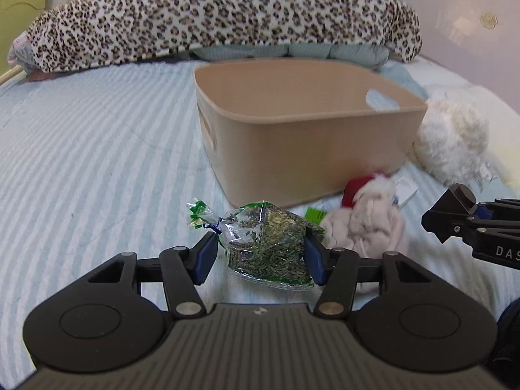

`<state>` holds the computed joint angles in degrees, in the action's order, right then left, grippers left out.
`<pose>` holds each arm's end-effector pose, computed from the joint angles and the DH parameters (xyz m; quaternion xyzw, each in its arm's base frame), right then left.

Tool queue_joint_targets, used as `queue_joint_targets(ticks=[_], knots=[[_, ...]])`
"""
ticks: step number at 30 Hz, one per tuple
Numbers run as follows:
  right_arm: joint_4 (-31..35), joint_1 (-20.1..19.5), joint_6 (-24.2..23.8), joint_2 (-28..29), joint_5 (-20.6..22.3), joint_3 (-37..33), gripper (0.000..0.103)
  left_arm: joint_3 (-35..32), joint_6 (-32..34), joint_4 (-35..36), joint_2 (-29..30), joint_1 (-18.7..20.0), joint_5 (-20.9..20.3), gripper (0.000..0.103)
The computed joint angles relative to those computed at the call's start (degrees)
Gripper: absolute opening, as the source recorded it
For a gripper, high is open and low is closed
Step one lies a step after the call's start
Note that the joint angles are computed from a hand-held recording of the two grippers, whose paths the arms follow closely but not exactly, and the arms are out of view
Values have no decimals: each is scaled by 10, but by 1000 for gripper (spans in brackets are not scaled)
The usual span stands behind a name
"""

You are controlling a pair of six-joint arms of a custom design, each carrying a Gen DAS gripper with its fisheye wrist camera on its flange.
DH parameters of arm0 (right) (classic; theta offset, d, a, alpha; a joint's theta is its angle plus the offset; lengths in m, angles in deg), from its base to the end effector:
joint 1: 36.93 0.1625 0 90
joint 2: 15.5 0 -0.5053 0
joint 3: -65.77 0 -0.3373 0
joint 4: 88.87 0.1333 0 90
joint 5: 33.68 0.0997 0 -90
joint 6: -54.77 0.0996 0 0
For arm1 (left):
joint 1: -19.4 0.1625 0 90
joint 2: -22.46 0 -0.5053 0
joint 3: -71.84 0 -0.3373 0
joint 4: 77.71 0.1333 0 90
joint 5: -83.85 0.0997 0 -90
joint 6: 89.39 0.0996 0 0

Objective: Organize objects
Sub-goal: 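Lift both items over the basket and release them inside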

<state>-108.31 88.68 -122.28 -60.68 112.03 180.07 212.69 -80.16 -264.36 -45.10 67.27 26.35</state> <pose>0.2957 -0.3253 0.0985 0.0788 -0.8418 0.4324 0.3134 -0.1396 -0.4329 0.2689 0.3564 0.8719 -0.2640 0.2078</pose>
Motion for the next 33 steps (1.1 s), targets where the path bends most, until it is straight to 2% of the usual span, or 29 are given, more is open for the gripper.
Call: queue_joint_targets(ticks=[9,15,22,26,33], knots=[[-45,12,-77,-35,12,-8,29,-15,50,-46,-9,-41,14,59],[-71,8,-135,-55,12,-22,29,-52,94,-86,14,-55,20,59],[-98,-8,-204,-66,13,-47,29,-109,145,-127,78,-52,24,59],[-62,-24,-186,-67,3,-74,29,-141,147,-120,114,-42,43,59],[-51,-52,-240,-52,-2,-116,29,-181,150,-108,167,-23,73,59]])
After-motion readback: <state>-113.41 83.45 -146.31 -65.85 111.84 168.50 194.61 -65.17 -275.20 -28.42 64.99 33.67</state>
